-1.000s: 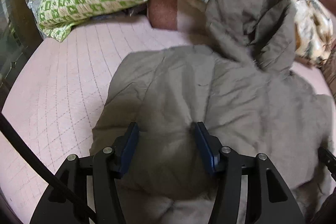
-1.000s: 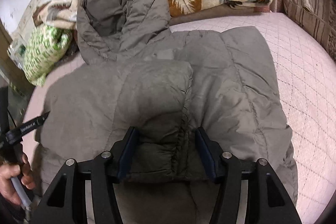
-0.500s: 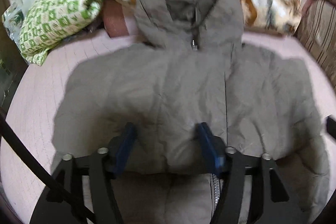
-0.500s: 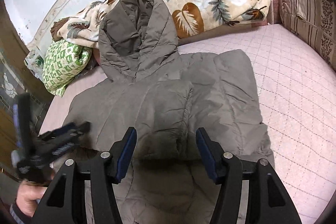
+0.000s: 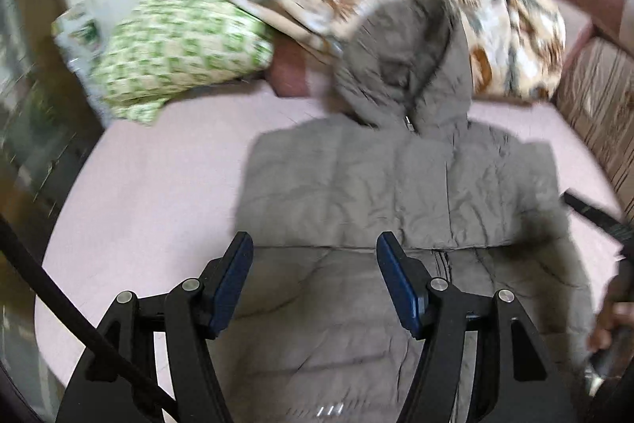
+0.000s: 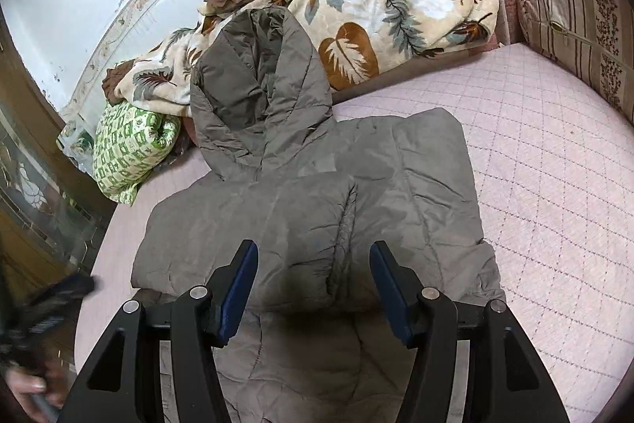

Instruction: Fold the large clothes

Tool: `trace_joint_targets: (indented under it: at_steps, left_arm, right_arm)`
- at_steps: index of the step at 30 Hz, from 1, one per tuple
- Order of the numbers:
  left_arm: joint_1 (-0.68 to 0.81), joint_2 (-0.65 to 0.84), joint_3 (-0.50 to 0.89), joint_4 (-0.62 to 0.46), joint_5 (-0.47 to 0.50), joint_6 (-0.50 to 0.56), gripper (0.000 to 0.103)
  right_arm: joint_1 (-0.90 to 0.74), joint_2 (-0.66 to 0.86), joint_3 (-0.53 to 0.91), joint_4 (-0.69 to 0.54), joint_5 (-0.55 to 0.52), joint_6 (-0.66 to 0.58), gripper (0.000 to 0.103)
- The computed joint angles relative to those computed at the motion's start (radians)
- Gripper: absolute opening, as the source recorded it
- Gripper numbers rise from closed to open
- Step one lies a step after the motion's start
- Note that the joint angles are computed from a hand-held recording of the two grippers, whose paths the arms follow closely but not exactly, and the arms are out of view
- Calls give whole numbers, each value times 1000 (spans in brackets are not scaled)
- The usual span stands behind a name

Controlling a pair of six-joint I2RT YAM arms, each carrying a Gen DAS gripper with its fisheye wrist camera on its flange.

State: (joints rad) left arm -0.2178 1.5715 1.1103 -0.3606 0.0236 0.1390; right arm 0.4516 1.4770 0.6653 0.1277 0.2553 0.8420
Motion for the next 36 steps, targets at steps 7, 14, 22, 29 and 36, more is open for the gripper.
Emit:
trace_joint_targets:
  at_steps: [7, 14, 22, 29, 36]
  left_arm:
    - [137, -309, 69, -280, 173, -12, 64]
    - [99, -448, 273, -503, 269, -27, 64]
    - [-105, -520, 202, -453, 131, -42, 71]
    - [-190, -305, -57, -187, 104, -165, 71]
    - [-220, -116, -240, 42, 131, -245, 71]
  right_arm:
    - [60, -43, -11, -24, 77, -24, 63]
    - [103, -112, -48, -24, 104, -42, 63]
    - [133, -105, -42, -1, 93, -41, 63]
    - [119, -53, -12, -22, 76, -42, 63]
    - [66, -10, 6, -3, 34, -23, 63]
